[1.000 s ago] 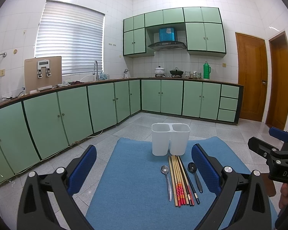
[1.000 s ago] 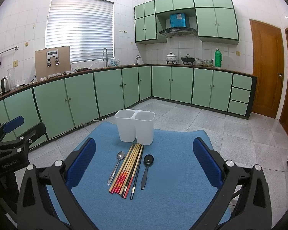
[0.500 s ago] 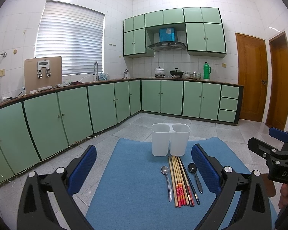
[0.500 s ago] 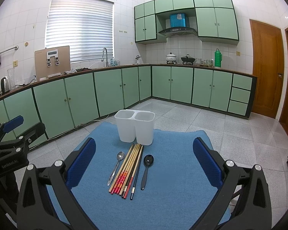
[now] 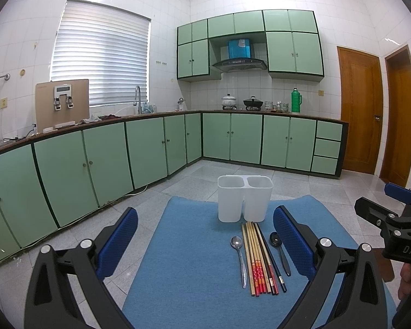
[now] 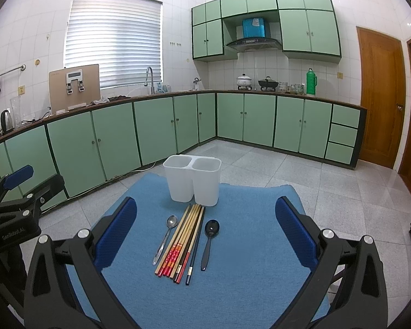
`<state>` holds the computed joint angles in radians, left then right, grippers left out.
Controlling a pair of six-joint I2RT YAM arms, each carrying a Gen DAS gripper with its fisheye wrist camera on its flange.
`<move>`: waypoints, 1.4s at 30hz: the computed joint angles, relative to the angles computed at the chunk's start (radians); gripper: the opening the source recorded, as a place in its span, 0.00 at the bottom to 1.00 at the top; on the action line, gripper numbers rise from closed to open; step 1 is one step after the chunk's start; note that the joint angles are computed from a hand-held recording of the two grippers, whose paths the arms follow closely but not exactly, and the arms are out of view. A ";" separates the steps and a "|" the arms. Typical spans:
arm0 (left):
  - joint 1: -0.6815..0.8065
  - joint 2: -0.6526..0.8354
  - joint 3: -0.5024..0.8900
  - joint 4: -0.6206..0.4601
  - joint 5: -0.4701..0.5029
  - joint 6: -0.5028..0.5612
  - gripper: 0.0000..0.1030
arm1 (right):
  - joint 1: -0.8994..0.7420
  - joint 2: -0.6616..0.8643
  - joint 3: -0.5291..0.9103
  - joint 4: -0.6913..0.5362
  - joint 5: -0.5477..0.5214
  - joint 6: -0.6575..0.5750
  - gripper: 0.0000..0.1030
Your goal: Organize utensils
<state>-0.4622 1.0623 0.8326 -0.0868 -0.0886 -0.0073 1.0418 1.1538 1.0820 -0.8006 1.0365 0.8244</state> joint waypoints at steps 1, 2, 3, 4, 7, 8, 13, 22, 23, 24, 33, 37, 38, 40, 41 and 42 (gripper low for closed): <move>0.000 0.001 -0.001 0.001 0.000 0.000 0.94 | 0.000 -0.001 -0.001 0.000 0.000 -0.001 0.95; 0.001 0.001 0.000 0.001 0.001 0.000 0.94 | 0.000 -0.002 -0.003 0.001 0.001 -0.001 0.95; 0.002 0.001 0.000 0.000 0.002 0.000 0.94 | -0.001 -0.004 -0.004 0.002 -0.001 -0.002 0.95; 0.004 0.002 0.002 -0.001 0.004 0.000 0.94 | -0.002 -0.006 -0.005 0.003 -0.002 -0.003 0.95; 0.004 0.003 0.001 0.000 0.004 0.001 0.94 | -0.004 -0.009 -0.008 0.003 -0.003 -0.005 0.95; 0.004 0.003 0.001 0.001 0.004 0.001 0.94 | -0.004 -0.011 -0.010 0.004 -0.004 -0.006 0.95; 0.007 0.009 -0.003 0.008 0.005 0.001 0.94 | -0.026 -0.021 -0.024 0.031 -0.020 -0.032 0.95; -0.004 0.037 -0.006 0.029 -0.009 -0.003 0.94 | -0.059 -0.034 -0.096 0.107 -0.046 -0.055 0.95; -0.004 0.040 -0.006 0.029 -0.010 -0.004 0.94 | -0.055 -0.032 -0.088 0.093 -0.045 -0.045 0.95; -0.004 0.045 -0.006 0.033 -0.009 -0.005 0.94 | -0.057 -0.031 -0.089 0.093 -0.047 -0.044 0.95; 0.018 0.184 0.048 0.042 -0.008 0.004 0.94 | -0.161 0.022 -0.085 0.109 -0.137 -0.050 0.95; 0.043 0.321 0.108 0.045 -0.020 0.017 0.94 | -0.283 0.083 -0.101 0.178 -0.243 -0.099 0.95; 0.051 0.356 0.127 0.041 -0.016 0.019 0.94 | -0.312 0.106 -0.101 0.195 -0.270 -0.110 0.95; 0.067 0.440 0.179 0.030 -0.007 0.020 0.94 | -0.372 0.153 -0.104 0.246 -0.330 -0.137 0.95; 0.072 0.476 0.201 0.025 -0.007 0.017 0.94 | -0.396 0.173 -0.111 0.272 -0.353 -0.148 0.95; 0.080 0.523 0.232 0.017 0.000 0.016 0.94 | -0.422 0.202 -0.107 0.290 -0.378 -0.158 0.95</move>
